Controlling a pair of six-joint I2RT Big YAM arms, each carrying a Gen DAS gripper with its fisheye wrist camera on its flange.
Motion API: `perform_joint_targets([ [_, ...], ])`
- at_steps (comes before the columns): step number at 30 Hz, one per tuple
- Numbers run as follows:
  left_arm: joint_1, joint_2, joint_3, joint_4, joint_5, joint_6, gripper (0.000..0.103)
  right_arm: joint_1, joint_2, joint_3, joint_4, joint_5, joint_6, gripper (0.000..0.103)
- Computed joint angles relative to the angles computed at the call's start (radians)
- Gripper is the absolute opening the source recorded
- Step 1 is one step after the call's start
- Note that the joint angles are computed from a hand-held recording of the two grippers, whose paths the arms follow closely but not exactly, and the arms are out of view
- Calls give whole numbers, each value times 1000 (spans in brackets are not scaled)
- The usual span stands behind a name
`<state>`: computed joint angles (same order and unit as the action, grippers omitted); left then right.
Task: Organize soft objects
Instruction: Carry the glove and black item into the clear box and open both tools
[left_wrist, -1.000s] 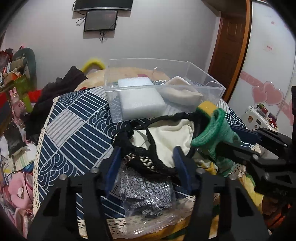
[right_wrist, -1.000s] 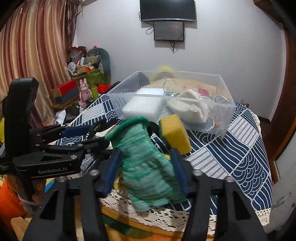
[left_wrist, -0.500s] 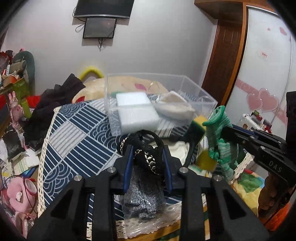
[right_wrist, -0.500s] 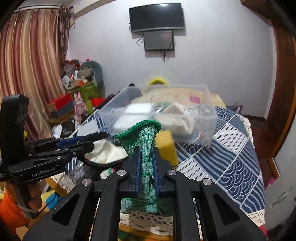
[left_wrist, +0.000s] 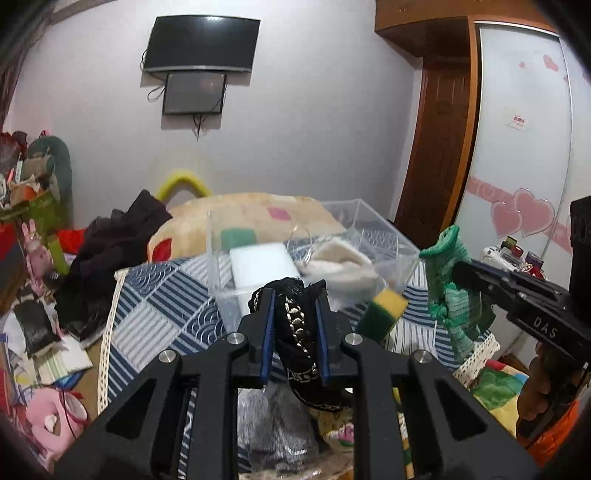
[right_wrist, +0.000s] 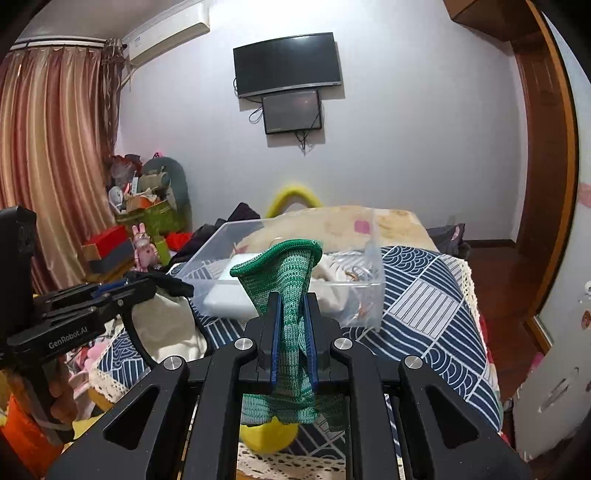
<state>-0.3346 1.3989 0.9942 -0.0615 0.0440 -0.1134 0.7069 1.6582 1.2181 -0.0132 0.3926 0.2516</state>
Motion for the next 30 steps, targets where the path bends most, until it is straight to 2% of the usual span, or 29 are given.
perform_joint_targets([
  [11,-8,13,83,41,-42,40,19,-23,-6,33,22,33,-30,11],
  [23,23,111,197,99,-73,-10,19,-55,58,153,10,33,-78,11],
  [26,26,153,222,102,-77,-21,19,-63,98,207,-20,32,-89,11],
  [30,32,212,267,64,-70,-28,19,-67,168,298,-105,43,-108,11],
])
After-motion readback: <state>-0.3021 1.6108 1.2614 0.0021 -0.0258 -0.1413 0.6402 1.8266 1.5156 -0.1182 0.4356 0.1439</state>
